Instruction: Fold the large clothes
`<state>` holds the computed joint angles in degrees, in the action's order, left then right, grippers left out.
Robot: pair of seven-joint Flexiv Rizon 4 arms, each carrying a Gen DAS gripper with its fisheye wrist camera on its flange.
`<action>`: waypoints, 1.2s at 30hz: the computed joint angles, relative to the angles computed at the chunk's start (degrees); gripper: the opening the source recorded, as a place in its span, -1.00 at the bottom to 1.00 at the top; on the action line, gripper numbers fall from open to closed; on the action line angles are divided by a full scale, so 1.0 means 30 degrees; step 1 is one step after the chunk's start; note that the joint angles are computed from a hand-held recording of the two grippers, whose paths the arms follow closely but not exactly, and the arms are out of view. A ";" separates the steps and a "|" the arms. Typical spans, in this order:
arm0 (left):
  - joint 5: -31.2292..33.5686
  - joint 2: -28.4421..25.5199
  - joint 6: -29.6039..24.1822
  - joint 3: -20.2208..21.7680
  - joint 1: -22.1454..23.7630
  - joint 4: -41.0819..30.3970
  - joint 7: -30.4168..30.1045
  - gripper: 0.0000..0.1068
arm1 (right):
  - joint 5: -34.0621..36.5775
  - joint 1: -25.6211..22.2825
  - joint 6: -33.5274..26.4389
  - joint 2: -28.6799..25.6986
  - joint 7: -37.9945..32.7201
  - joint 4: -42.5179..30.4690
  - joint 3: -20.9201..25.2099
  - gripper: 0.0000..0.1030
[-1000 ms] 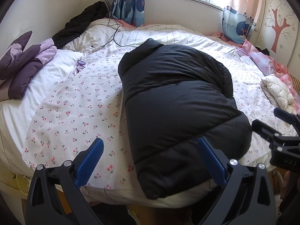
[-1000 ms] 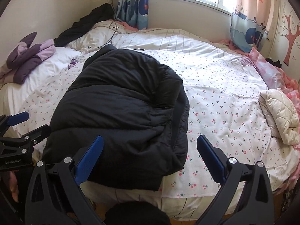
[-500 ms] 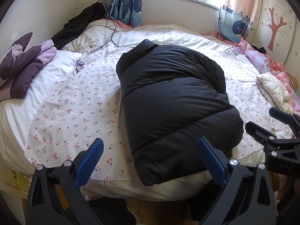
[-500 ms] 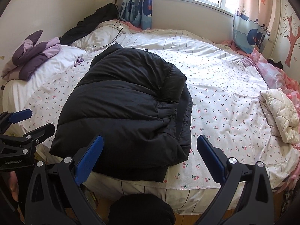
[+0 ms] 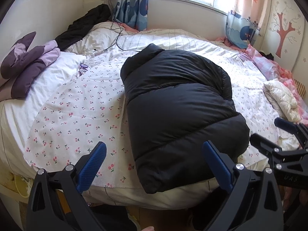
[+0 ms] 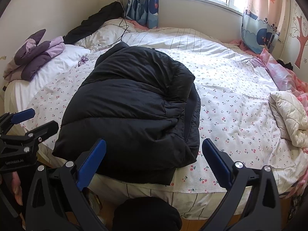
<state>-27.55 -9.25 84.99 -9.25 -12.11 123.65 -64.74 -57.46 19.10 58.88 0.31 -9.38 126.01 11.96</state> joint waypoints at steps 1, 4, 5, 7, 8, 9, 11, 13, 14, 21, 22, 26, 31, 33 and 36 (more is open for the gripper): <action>-0.0093 -0.0001 0.0073 -0.0032 0.0013 0.0023 -0.0031 0.79 | -0.0004 -0.0010 0.0040 -0.0017 -0.0021 -0.0002 -0.0012 0.87; 0.0026 0.0040 0.0136 0.0095 -0.0038 0.0035 -0.0297 0.79 | 0.0021 -0.0006 0.0085 -0.0041 -0.0050 0.0006 -0.0013 0.87; 0.0518 0.0026 0.0010 0.0370 -0.0172 -0.0068 -0.0699 0.79 | 0.0023 0.0007 0.0057 -0.0052 -0.0029 -0.0012 -0.0007 0.87; 0.1686 -0.0019 -0.0273 0.0926 -0.0436 -0.0285 -0.1646 0.80 | 0.0041 0.0026 0.0042 -0.0062 -0.0019 -0.0008 0.0002 0.87; 0.1842 -0.0019 -0.0420 0.0913 -0.0375 -0.0329 -0.1719 0.79 | 0.0025 0.0033 0.0044 -0.0080 -0.0006 -0.0016 -0.0003 0.87; 0.1671 0.0000 -0.0586 0.0737 -0.0233 -0.0310 -0.1563 0.79 | 0.0048 0.0034 0.0072 -0.0084 -0.0019 -0.0013 -0.0008 0.87; 0.1594 0.0026 -0.0809 0.0600 -0.0132 -0.0277 -0.1421 0.79 | 0.0061 0.0053 0.0073 -0.0100 -0.0017 -0.0012 -0.0003 0.87; 0.1771 0.0050 -0.0911 0.0636 -0.0168 -0.0264 -0.1401 0.79 | 0.0059 0.0072 0.0107 -0.0141 0.0000 0.0000 -0.0006 0.87; 0.2026 0.0044 -0.1039 0.0740 -0.0227 -0.0327 -0.1535 0.79 | 0.0066 0.0080 0.0130 -0.0145 0.0018 0.0016 -0.0007 0.87; 0.2588 -0.0015 -0.0615 0.0883 -0.0372 -0.0280 -0.1835 0.79 | 0.0087 0.0115 0.0276 -0.0198 0.0151 0.0102 -0.0022 0.87; 0.2803 -0.0057 -0.0549 0.0942 -0.0388 -0.0321 -0.1954 0.79 | 0.0125 0.0122 0.0300 -0.0207 0.0153 0.0111 -0.0022 0.87; 0.5044 -0.0208 -0.1188 0.1831 -0.0805 -0.0854 -0.3552 0.80 | 0.0147 0.0142 0.0373 -0.0227 0.0152 0.0140 -0.0025 0.87; 0.4402 -0.0074 -0.1113 0.1174 -0.0337 -0.0599 -0.2902 0.80 | 0.0134 0.0178 0.0375 -0.0254 0.0152 0.0110 -0.0030 0.87; 0.4233 -0.0020 -0.1110 0.1079 -0.0300 -0.0538 -0.2788 0.80 | 0.0170 0.0190 0.0369 -0.0252 0.0117 0.0115 -0.0028 0.87; 0.4187 -0.0020 -0.1095 0.1075 -0.0314 -0.0524 -0.2766 0.80 | 0.0167 0.0187 0.0412 -0.0239 0.0067 0.0129 -0.0038 0.87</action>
<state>-14.99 -9.31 81.70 -6.03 -13.06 122.08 -73.03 -56.96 19.66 60.12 -0.41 -9.18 126.39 11.85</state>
